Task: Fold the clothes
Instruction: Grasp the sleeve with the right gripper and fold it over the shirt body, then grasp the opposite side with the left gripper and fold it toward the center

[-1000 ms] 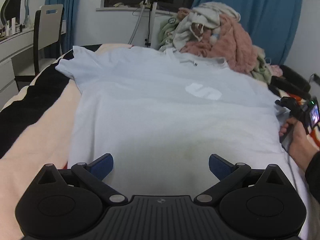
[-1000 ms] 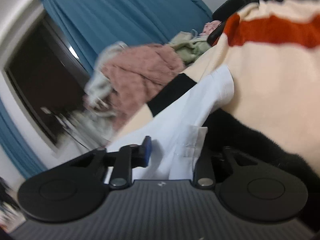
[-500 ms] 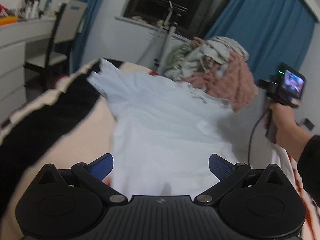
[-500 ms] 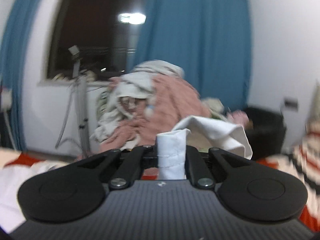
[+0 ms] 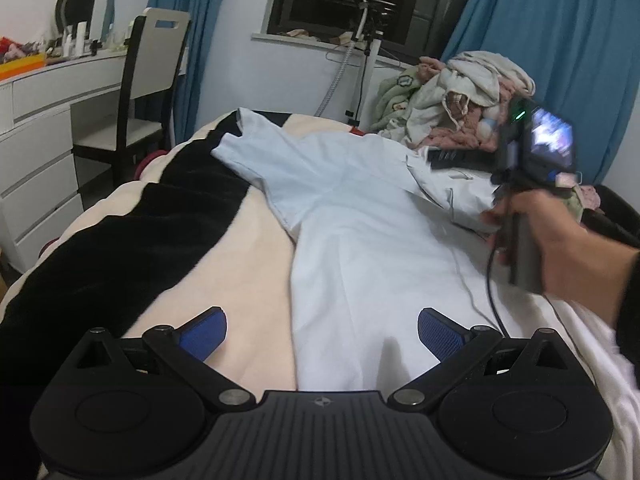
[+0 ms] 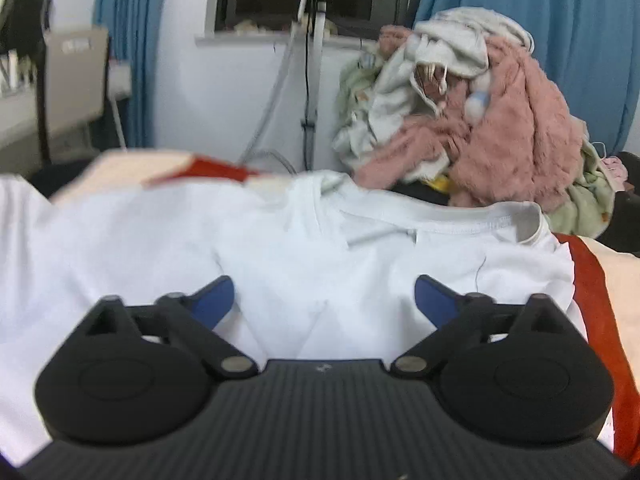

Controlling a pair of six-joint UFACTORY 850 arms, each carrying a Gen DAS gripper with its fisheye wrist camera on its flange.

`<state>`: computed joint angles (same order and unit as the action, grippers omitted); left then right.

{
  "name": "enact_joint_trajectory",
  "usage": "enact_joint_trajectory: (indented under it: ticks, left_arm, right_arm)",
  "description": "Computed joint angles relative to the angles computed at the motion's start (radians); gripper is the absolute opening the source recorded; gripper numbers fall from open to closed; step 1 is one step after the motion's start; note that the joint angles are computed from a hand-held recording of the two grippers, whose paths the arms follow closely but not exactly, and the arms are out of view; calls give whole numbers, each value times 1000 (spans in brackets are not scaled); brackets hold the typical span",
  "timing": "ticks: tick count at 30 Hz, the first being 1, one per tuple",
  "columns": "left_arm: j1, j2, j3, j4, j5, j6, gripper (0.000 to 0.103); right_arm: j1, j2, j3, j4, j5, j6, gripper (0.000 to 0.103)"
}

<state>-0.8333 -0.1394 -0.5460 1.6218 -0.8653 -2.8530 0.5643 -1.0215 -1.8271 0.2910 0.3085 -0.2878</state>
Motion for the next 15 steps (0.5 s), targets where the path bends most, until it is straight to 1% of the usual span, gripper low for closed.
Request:
enact_joint_trajectory:
  ticks: [1, 3, 6, 9, 11, 15]
  left_arm:
    - [3, -7, -5, 0, 1, 8, 103]
    - [3, -11, -8, 2, -2, 12, 103]
    - [-18, -8, -9, 1, -35, 20, 103]
    - [-56, 6, -10, 6, -86, 30, 103]
    - [-85, 10, -18, -13, -119, 55, 103]
    - [-155, 12, -35, -48, -178, 87, 103]
  right_arm:
    - [-5, 32, 46, -85, 23, 99, 100]
    - [-11, 119, 165, -164, 85, 196, 100]
    - [-22, 252, 340, -239, 174, 302, 100]
    - [-41, 424, 574, -284, 272, 393, 100]
    - [-55, 541, 731, -300, 342, 424, 100]
    - [-68, 764, 1022, -288, 464, 407, 99]
